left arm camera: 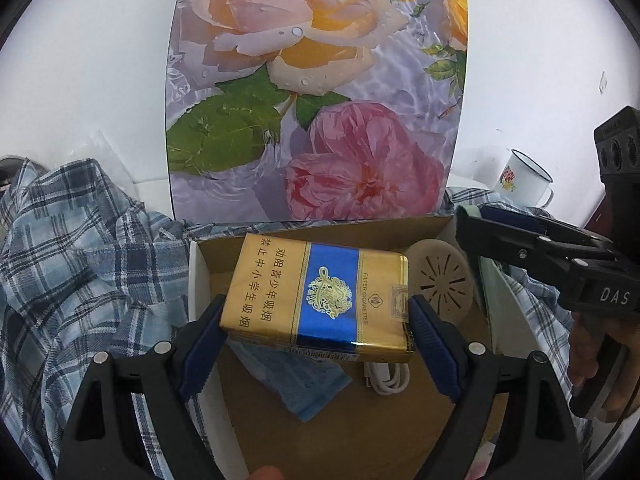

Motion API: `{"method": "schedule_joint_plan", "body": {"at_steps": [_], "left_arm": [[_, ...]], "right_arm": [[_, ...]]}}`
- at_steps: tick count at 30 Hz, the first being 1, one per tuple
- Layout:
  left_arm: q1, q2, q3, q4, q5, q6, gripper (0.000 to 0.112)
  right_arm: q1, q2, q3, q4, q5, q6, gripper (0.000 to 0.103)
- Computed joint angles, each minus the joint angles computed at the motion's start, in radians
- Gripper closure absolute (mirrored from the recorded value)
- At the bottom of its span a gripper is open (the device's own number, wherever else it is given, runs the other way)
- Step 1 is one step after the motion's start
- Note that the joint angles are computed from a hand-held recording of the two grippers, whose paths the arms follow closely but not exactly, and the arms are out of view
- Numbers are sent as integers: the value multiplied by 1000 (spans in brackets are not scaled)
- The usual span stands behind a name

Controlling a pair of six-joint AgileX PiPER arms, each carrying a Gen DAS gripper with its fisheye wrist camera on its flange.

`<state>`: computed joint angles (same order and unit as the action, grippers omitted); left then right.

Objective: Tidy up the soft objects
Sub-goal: 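Lower both tools into the box and open them to release pack and card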

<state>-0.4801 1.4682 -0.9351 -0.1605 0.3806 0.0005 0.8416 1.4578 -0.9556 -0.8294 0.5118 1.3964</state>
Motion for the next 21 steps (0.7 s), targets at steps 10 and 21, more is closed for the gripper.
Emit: {"method": "schedule_joint_plan", "body": {"at_steps": [10, 21], "left_arm": [[-27, 1, -8, 157, 13, -147, 9], [-21, -10, -4, 153, -7, -136, 9]], "right_arm": [[23, -4, -15, -35, 57, 31, 8], [23, -14, -14, -37, 67, 48, 1]]}}
